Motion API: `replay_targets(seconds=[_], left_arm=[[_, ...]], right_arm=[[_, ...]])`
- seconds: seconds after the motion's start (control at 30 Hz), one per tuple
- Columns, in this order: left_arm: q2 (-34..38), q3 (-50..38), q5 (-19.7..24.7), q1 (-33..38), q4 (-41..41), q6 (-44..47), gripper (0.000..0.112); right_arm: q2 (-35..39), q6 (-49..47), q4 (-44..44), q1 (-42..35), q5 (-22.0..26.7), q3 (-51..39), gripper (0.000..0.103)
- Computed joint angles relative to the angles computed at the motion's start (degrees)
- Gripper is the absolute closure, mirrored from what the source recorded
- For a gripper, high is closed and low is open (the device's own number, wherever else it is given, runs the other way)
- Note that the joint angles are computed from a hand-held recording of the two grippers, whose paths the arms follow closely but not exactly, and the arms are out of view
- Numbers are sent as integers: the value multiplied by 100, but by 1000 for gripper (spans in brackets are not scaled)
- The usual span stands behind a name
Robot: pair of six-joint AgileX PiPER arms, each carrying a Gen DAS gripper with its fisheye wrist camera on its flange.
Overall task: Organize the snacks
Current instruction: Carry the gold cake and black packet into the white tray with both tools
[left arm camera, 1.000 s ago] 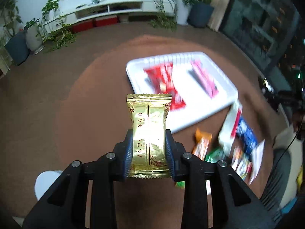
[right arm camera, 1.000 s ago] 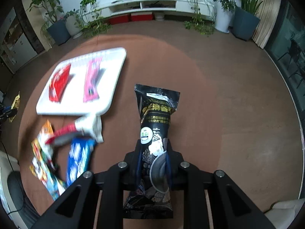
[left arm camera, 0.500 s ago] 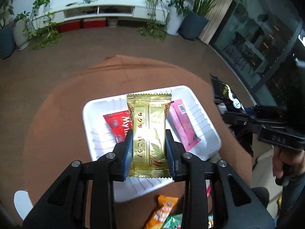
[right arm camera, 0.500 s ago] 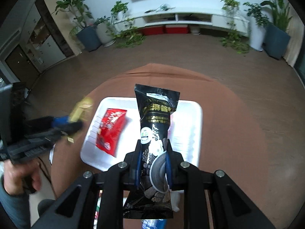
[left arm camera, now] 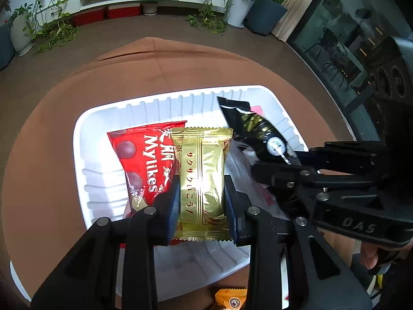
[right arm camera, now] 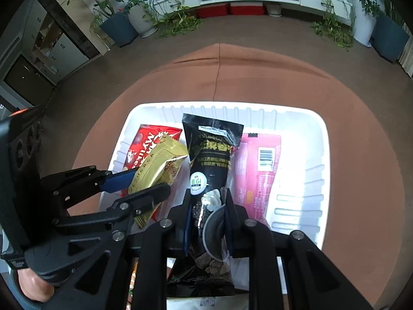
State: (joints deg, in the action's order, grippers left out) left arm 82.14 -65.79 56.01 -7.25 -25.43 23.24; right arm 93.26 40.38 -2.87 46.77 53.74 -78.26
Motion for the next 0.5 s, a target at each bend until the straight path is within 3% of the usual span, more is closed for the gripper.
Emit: replay_targets(seconds=[0.5], left_arm=[[-272, 415, -315, 15, 231, 13, 83]], right_arm=[[175, -48, 249, -305, -540, 401, 79]])
